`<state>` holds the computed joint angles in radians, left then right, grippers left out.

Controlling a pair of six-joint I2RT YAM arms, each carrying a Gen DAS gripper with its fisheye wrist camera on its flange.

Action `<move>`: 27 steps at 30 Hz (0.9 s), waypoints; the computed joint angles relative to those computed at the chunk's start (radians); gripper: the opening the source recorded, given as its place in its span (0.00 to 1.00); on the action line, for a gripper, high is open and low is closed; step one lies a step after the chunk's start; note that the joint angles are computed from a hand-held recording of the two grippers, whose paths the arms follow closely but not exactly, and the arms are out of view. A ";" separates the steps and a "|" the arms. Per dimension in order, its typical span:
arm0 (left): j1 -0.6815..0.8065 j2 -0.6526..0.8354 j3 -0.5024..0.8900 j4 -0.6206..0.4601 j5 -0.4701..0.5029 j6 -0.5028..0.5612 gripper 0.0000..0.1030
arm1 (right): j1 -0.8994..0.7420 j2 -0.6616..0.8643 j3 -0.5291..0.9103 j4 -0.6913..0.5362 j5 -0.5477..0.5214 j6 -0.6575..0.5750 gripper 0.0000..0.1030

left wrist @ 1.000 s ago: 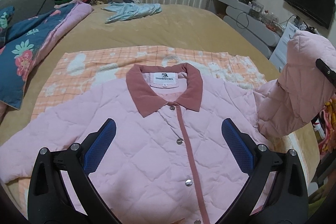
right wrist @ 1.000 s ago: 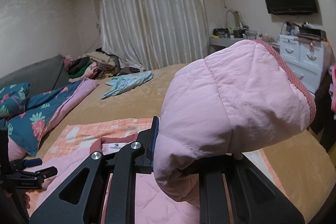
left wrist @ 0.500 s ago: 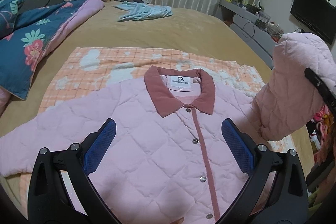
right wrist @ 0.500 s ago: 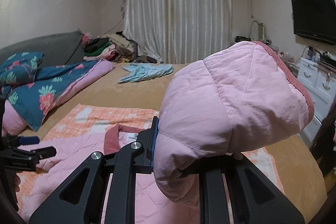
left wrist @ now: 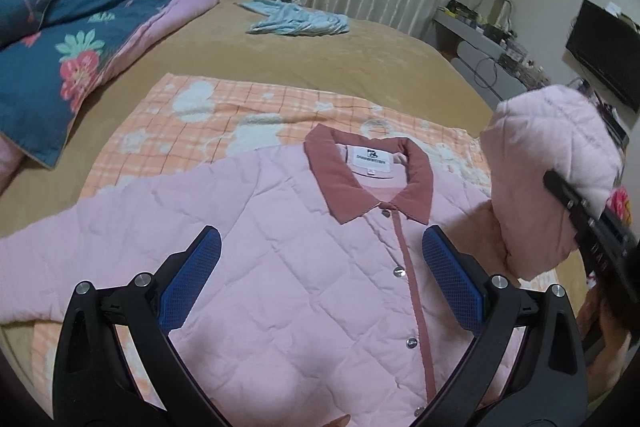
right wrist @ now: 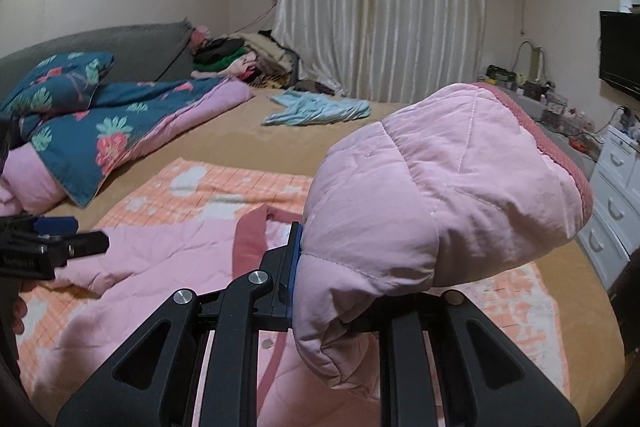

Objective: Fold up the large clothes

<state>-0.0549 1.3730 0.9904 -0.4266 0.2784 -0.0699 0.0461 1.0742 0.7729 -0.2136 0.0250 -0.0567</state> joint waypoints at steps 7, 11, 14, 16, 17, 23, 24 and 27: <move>0.087 0.048 -0.002 0.021 0.101 -0.019 0.92 | 0.118 0.108 -0.030 0.083 0.098 -0.011 0.16; 0.129 0.074 -0.004 0.041 0.128 -0.036 0.92 | 0.183 0.186 -0.047 0.137 0.146 -0.021 0.16; 0.162 0.102 0.003 0.044 0.163 -0.042 0.92 | 0.214 0.256 -0.053 0.174 0.158 -0.014 0.17; 0.179 0.117 0.003 0.048 0.180 -0.047 0.92 | 0.230 0.305 -0.054 0.195 0.163 -0.002 0.17; 0.184 0.125 0.005 0.050 0.189 -0.048 0.92 | 0.238 0.327 -0.054 0.203 0.167 0.002 0.17; 0.212 0.185 0.004 0.062 0.264 -0.077 0.92 | 0.282 0.443 -0.065 0.249 0.149 0.061 0.22; 0.213 0.191 0.001 0.065 0.272 -0.081 0.92 | 0.288 0.463 -0.064 0.252 0.127 0.080 0.24; 0.217 0.219 -0.002 0.068 0.313 -0.093 0.92 | 0.303 0.491 -0.062 0.252 0.089 0.108 0.32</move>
